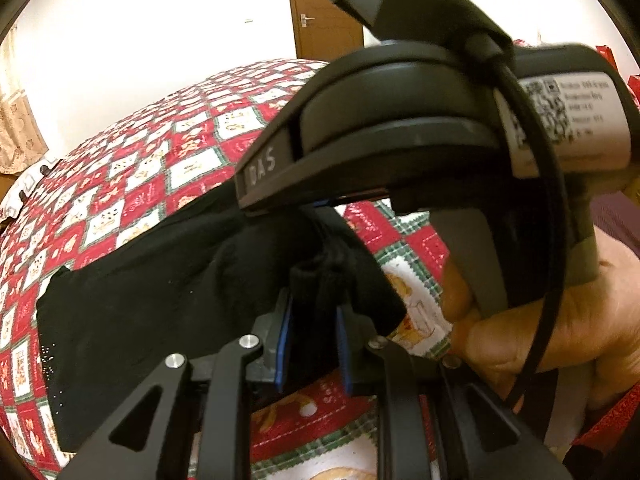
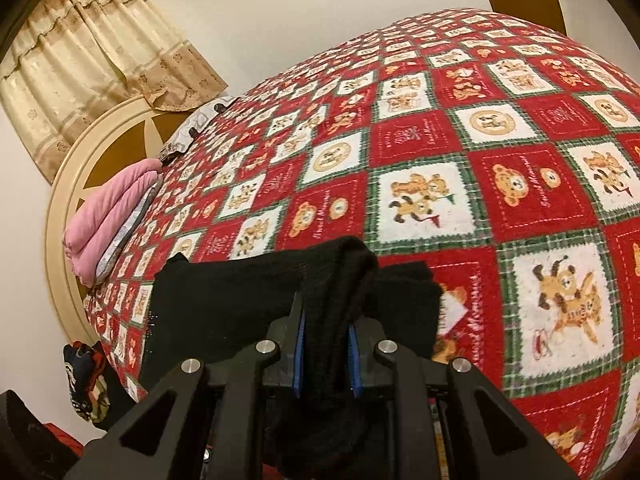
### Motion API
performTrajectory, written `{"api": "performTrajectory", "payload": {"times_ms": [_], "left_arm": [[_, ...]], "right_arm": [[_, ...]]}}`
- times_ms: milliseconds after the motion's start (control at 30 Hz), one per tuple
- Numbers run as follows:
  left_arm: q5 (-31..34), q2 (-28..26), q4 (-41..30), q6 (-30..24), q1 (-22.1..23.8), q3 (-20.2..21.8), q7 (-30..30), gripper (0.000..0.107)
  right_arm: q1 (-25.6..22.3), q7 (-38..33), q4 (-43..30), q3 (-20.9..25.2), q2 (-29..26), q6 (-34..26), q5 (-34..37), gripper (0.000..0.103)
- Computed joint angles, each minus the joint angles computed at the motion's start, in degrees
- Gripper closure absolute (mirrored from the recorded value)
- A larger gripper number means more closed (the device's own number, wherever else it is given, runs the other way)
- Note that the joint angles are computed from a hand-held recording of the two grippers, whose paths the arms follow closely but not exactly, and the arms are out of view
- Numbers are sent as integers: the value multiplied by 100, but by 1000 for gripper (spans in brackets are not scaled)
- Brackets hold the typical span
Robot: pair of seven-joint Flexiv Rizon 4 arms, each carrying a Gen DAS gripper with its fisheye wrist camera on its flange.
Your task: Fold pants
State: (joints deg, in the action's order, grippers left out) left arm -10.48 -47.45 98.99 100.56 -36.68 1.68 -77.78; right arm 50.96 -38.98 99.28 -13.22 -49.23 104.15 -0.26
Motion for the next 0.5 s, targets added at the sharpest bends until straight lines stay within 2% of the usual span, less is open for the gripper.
{"api": "performTrajectory", "payload": {"times_ms": [167,333,400,433,467,500], "left_arm": [[171,20,226,200,252,-256,121,82],[501,220,571,175,1054,-1048,416,75],[619,378,828,214,1451,-1378,467,68],[618,465,939,322,1487,-1337,433,66],[594,566,1058,455,1493,-1233,378,58],[548,666,1165,596,1473,-1092,314,44]], "right_arm": [[-308,-16,-62,286,-188,147,-43,85],[-488,-125,-66,549,-331,658,203,85],[-392,-165,-66,480,-326,640,344,85],[-319,-174,-71,417,-324,614,418,85],[-235,-171,-75,340,-323,587,500,84],[-164,-163,-72,275,-320,572,573,83]]}}
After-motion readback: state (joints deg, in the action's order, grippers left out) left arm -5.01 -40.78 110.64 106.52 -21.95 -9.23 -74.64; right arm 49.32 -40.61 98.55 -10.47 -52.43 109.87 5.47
